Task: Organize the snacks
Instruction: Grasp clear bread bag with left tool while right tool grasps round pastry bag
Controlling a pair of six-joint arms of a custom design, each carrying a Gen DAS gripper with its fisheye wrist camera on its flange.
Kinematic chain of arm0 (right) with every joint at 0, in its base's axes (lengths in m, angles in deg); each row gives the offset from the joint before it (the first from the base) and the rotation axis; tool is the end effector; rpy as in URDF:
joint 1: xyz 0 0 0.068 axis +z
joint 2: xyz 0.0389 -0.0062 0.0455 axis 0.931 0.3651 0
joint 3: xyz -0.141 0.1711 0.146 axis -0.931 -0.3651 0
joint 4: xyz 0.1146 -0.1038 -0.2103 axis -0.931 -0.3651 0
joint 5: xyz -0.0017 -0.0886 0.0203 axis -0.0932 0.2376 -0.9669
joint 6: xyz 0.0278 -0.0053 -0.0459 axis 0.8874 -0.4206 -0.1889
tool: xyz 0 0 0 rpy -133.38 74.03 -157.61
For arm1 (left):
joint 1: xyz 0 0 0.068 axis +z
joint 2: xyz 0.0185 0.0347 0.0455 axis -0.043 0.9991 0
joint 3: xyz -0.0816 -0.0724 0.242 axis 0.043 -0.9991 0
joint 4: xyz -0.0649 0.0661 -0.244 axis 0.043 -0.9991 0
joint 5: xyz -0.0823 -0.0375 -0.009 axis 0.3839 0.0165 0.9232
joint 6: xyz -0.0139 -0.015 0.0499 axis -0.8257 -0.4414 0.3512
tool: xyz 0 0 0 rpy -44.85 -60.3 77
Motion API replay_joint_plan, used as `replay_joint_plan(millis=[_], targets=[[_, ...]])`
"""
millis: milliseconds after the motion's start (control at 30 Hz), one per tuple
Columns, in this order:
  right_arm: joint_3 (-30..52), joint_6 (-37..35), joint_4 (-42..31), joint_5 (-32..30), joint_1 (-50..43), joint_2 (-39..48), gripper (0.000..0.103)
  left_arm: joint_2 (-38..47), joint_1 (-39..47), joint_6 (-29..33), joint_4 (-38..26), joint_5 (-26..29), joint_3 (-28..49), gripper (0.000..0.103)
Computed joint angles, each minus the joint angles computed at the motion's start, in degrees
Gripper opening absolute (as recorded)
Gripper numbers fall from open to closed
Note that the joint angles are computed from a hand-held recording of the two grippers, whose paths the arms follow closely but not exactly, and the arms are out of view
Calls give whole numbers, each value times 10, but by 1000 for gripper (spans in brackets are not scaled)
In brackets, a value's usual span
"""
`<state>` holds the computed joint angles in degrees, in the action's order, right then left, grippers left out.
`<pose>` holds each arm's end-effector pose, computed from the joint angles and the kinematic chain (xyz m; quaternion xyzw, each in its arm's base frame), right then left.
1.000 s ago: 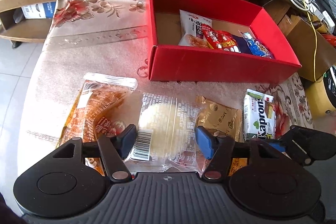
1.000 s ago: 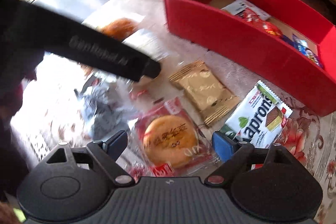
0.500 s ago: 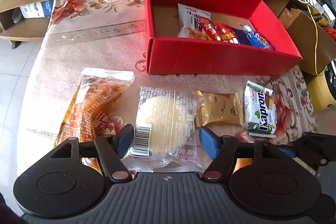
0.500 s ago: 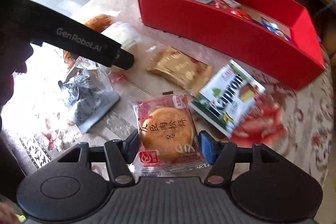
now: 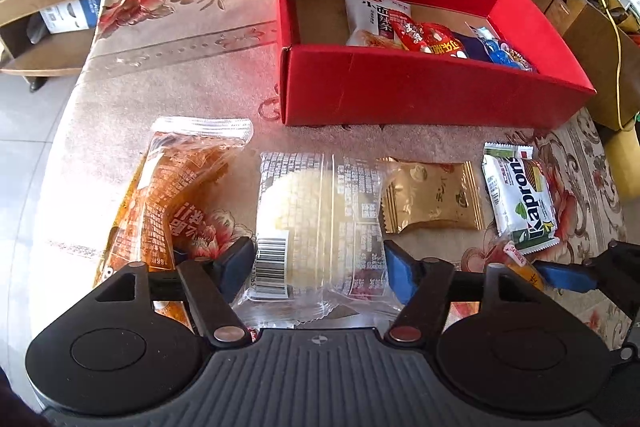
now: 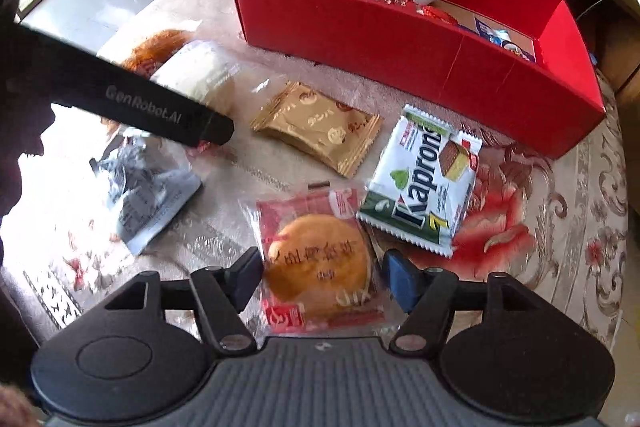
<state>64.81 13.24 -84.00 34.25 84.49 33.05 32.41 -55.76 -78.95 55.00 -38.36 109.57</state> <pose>0.1852 0.0580 0.1444 -0.2209 0.9524 0.0811 0.1938 0.2096 -0.2662 0.1463 0.0285 0.9775 -0.0509 0.2028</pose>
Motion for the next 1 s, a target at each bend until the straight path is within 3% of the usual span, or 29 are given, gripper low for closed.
replay_joint_plan(millis=[133, 267, 667, 1000], targets=[[6, -2, 15, -9, -9, 21, 60, 0, -2, 3, 0, 1, 1, 72], [-1, 4, 15, 12, 7, 7, 50, -1, -6, 7, -2, 1, 3, 70], [-7, 15, -52, -9, -37, -100, 49, -26, -31, 5, -1, -6, -2, 65], [-2, 3, -70, -34, -100, -126, 49, -17, -54, -1, 0, -16, 13, 65]])
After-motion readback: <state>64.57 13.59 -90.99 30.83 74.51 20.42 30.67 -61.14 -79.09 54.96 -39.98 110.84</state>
